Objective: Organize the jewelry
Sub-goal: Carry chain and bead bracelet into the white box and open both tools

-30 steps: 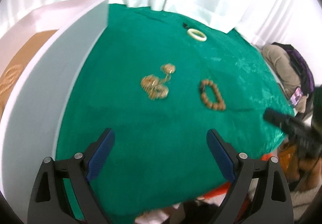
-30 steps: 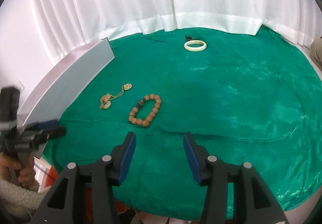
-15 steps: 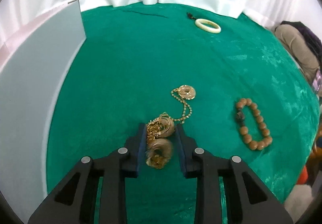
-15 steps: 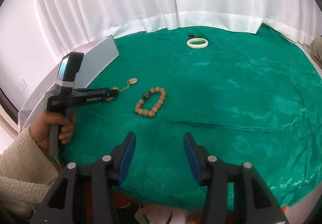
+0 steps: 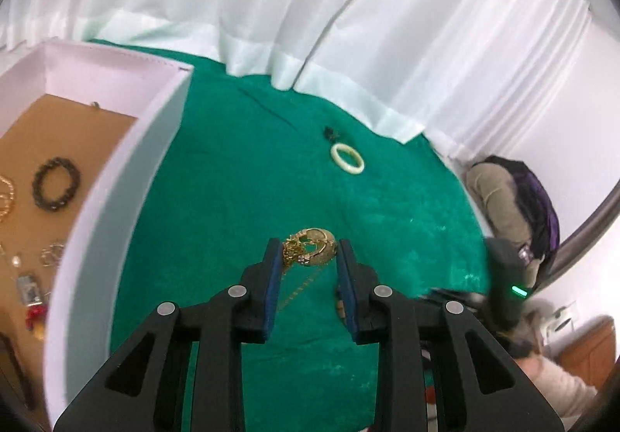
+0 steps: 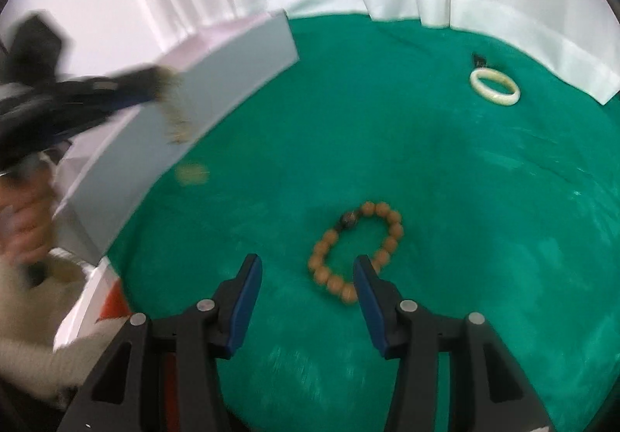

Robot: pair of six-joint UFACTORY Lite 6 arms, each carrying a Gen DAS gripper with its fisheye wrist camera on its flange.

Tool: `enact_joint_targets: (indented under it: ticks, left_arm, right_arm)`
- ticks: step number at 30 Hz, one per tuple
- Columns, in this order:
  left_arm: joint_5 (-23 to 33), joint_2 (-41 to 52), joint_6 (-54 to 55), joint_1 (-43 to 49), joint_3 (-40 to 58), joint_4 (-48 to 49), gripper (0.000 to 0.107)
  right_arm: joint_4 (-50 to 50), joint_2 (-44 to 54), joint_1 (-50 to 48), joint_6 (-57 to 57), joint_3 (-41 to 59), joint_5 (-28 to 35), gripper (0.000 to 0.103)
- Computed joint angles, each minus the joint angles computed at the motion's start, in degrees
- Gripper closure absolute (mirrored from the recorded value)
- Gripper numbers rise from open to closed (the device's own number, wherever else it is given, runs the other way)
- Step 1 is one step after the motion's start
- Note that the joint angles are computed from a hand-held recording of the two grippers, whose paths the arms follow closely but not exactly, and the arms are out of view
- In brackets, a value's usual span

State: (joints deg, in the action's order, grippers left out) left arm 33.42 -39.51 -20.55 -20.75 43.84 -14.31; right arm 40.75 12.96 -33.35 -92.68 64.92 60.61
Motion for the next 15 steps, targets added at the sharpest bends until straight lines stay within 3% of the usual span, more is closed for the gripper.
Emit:
enact_joint_targets:
  ticks: [3,6,7,8,9,11,15]
  left_arm:
    - [3.21,-2.8,-2.55,0.42,0.79,2.52,0.08]
    - [5.13,-5.08,-2.5,2.02,0.94,2.75,0.08]
    - [5.94,-6.17,-2.14,2.82,0.97,2.39,0.08]
    - [6.11,-6.43,-2.06,3.23,1.16,2.12,0.08]
    - [6.61,-6.8,-1.46,4.15,1.42,1.31,0.08]
    - [7.89,-7.04,1.31,7.02,2.52,-2.1,0.08]
    - [16.58,-10.23,11.24,19.06,6.17,-13.16,0.08]
  right_arm:
    - [-3.11,7.0,6.59,13.84,5.58,-3.78,0.053]
    - [-3.88,10.03,10.77,22.18,6.79,-8.8,0.063]
    - [-4.48,9.14,11.89,22.94,5.8,-11.03,0.073]
    - [-4.8,7.86,13.12,23.52,4.21,-14.1,0.09]
    - [-4.74,7.24,13.63,23.66,3.3,-15.6,0.09]
    - [-3.89,6.57,12.81,23.3,3.09,-14.71,0.09]
    - [0.3,1.72,8.23,20.05,5.47,-3.98,0.09]
